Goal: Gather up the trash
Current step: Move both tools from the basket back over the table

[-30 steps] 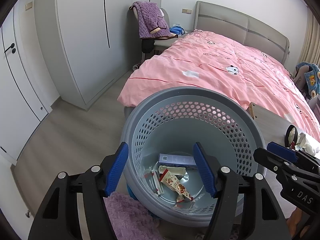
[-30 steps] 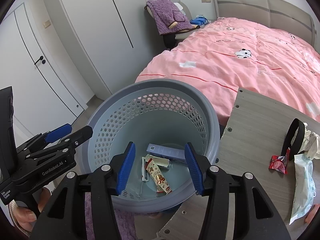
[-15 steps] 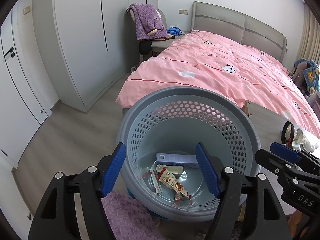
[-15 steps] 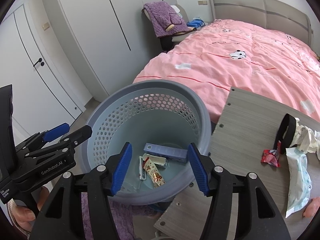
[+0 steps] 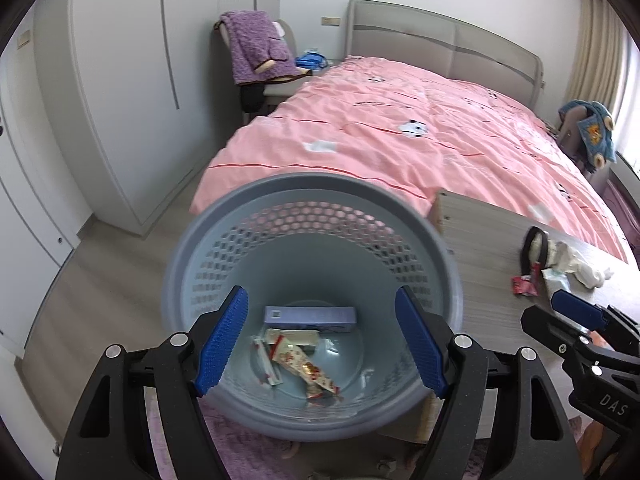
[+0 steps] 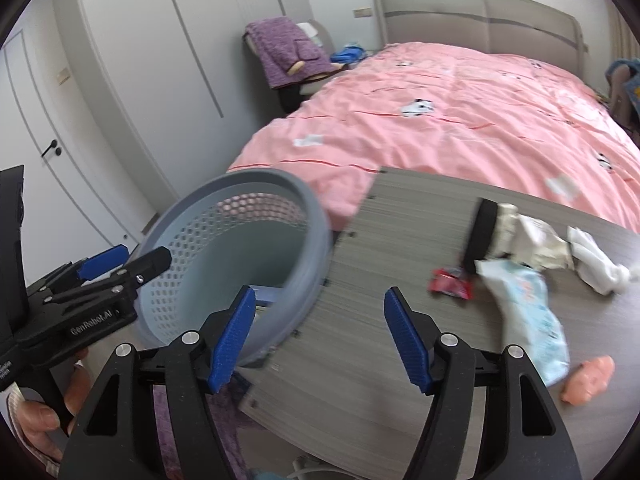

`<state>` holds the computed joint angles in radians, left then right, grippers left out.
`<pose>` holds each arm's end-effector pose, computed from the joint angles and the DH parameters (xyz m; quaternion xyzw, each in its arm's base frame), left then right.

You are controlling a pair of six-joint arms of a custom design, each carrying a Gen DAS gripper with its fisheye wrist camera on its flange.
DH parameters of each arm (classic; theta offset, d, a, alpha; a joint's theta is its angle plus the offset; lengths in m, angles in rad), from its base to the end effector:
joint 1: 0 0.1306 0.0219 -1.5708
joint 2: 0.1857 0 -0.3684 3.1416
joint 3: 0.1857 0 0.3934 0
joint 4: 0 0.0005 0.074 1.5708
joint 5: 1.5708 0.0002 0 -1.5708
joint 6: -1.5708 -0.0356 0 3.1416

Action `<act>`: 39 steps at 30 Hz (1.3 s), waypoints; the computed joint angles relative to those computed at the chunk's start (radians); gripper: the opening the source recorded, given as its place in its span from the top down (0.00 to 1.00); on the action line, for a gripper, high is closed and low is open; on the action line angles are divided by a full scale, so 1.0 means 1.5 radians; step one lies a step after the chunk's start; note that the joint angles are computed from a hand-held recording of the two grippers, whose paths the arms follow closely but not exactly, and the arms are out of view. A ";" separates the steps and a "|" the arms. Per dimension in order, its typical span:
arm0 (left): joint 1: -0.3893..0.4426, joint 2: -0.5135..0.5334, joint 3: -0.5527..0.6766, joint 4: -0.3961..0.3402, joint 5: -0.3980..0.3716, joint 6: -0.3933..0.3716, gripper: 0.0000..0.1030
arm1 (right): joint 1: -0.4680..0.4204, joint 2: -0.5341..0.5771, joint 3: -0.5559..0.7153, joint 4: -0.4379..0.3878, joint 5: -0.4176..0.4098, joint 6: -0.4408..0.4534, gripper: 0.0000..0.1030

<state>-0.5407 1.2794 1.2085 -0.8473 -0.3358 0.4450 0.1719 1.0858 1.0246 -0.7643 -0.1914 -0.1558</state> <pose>0.3836 -0.2172 0.3835 -0.0088 0.9354 -0.0101 0.3533 0.3730 0.0711 0.3784 -0.0422 0.9268 0.1469 0.3430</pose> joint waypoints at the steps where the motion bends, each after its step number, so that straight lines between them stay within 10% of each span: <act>1: -0.005 0.004 0.003 0.001 0.003 0.000 0.29 | -0.009 -0.007 -0.007 -0.002 0.003 0.002 0.36; 23: -0.151 0.143 0.143 0.002 0.017 -0.030 0.29 | -0.282 -0.125 -0.120 -0.040 -0.012 0.062 0.32; 39: -0.197 0.213 0.193 -0.021 0.033 -0.017 0.29 | -0.325 -0.084 -0.141 -0.005 -0.026 0.086 0.32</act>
